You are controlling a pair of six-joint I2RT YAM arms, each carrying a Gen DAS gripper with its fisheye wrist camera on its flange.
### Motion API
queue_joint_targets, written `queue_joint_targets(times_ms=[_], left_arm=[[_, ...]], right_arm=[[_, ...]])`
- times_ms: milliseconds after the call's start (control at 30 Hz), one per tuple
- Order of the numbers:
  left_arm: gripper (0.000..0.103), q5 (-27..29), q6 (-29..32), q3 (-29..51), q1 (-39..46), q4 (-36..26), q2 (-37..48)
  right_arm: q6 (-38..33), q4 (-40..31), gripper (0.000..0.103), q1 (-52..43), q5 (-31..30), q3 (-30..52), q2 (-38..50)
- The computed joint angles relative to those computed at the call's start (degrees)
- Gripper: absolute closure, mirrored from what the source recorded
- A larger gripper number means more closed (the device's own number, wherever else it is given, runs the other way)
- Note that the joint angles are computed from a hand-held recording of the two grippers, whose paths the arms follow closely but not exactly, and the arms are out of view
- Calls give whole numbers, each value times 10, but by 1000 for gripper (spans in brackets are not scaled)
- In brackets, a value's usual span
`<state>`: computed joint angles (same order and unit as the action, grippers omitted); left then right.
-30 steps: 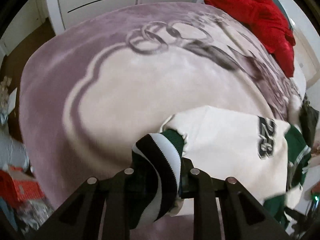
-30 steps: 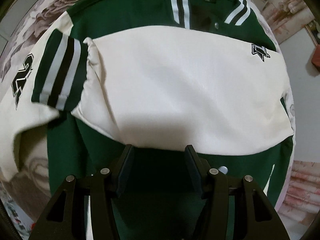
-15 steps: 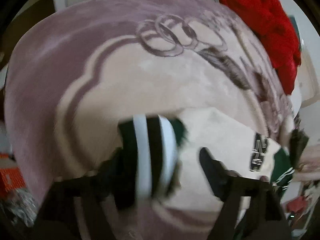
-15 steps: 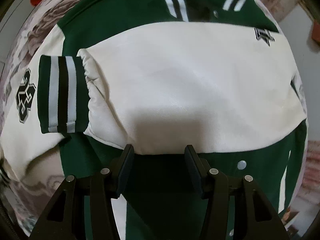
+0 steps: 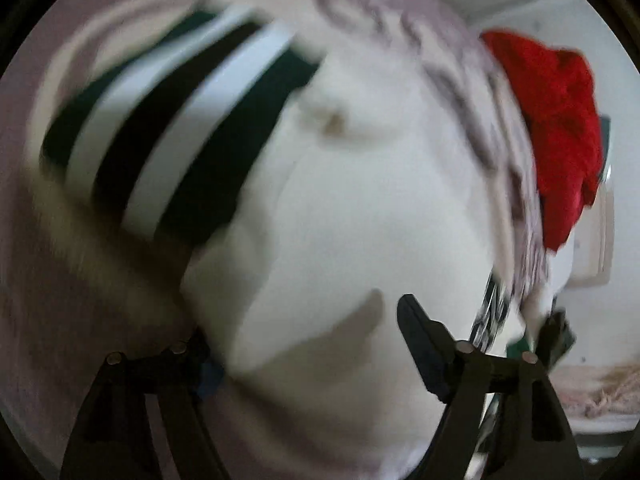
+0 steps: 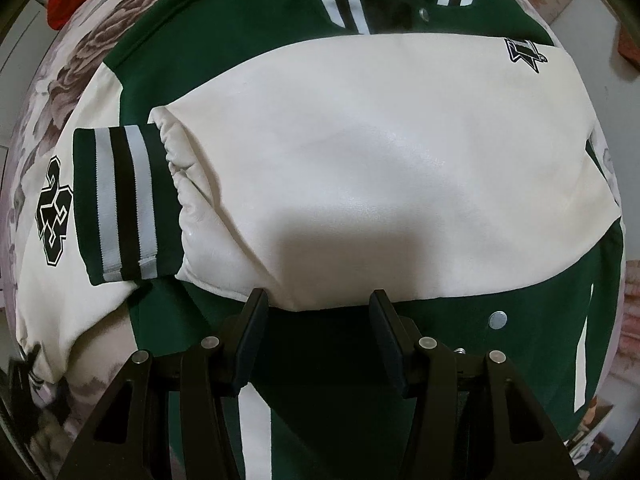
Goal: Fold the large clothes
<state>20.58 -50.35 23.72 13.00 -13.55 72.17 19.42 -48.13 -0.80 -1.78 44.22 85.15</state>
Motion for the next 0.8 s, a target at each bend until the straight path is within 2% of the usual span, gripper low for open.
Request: queue_joint_targets(times_ms=[67,167,200,367,467,600,700,800], left_arm=[[94,-12,15,20,18,17,16],[97,30,46,44,73,65,58],[98,40,63,63,89,75,84],[100,41,128,144,101,68,167],[100,2,156,175,59,40,144],[101,-56,183,223,-5,-18,66],[101,-118,203,281,-87,-66,23],[101,-156,209,346,-171,-107,12]], right_arm=[[-11,7,48,-10,2,-15,-10],[16,12,48,15,8,-29,-21],[15,1,48,9,10,-7,-11],[61,-10,48,45,39,71,48],[43,-24,48,27,48,89,40],[29,-27,48,6,53,100,32],[7,-44,48,-24,48,120,24],[-10,-50,48,-56,32,137,23]])
